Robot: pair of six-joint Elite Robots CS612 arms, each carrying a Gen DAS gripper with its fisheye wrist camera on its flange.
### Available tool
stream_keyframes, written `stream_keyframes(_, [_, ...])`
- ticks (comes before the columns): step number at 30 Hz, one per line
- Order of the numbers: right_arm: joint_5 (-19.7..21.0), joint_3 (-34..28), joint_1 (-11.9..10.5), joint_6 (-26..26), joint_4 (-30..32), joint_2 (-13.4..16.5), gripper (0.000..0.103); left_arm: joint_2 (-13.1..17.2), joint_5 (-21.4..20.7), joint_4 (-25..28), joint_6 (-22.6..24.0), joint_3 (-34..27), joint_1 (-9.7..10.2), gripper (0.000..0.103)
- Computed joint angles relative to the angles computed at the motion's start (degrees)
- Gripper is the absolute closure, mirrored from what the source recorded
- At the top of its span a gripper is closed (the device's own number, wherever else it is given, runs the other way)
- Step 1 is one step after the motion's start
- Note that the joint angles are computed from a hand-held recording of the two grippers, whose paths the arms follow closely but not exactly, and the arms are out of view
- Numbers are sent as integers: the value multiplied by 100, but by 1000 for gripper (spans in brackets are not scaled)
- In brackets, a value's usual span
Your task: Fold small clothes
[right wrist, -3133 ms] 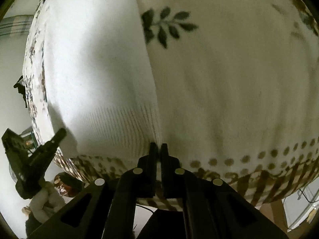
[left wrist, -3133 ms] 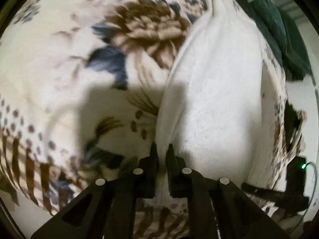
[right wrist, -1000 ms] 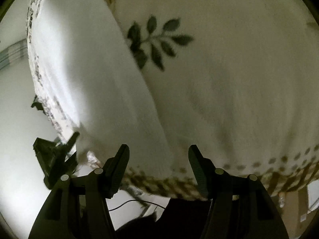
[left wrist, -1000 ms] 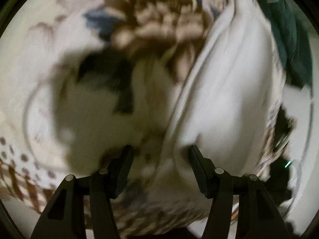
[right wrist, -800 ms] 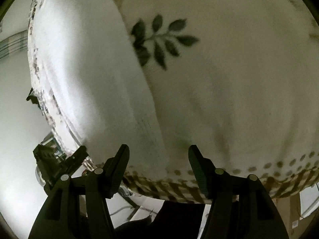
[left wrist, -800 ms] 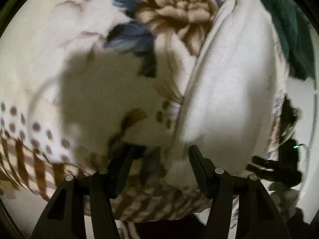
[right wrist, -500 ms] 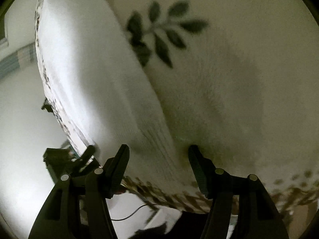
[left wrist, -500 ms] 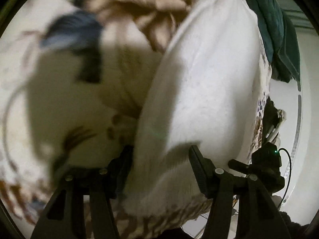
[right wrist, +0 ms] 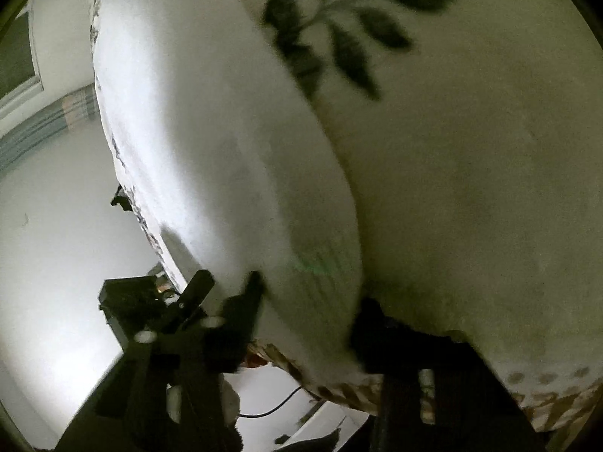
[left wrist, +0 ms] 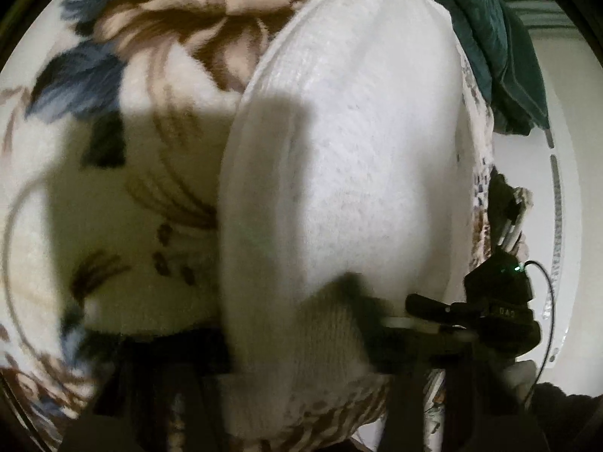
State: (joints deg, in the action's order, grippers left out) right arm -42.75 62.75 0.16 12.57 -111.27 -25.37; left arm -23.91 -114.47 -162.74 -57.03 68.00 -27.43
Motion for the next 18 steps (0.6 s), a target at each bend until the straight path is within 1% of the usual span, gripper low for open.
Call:
stream_keyframes(1, [-55, -9, 21, 3, -47, -16, 80, -20, -10, -10, 6, 24, 2, 89])
stream_keyframes(3, [-250, -9, 72, -5, -155, -80, 83, -99, 136, 98, 83, 65, -26, 90])
stream_keyframes(5, [-293, 29, 100, 39, -272, -146, 84, -199, 237, 36, 29, 166, -37, 91])
stream_keyframes(8, [-287, 122, 116, 14, -418, -286, 85, -314, 215, -261, -165, 314, -14, 91])
stream_keyframes(11, [-224, 70, 97, -47, -472, -380, 86, -413, 205, -464, -165, 326, 23, 91])
stream_keyframes(13, [-203, -78, 88, -140, -462, -397, 86, -464, 299, -493, -7, 193, 49, 92])
stream_keyframes(15, [-188, -353, 108, -129, -497, -355, 86, -450, 387, -453, 137, -20, 87, 92])
stream_keyframes(16, [-149, -509, 116, -100, -528, -314, 86, -421, 435, -446, 182, -159, 107, 92])
stream_keyframes(18, [-90, -977, 140, 33, -639, -148, 86, -262, 557, -444, 299, -627, 155, 92])
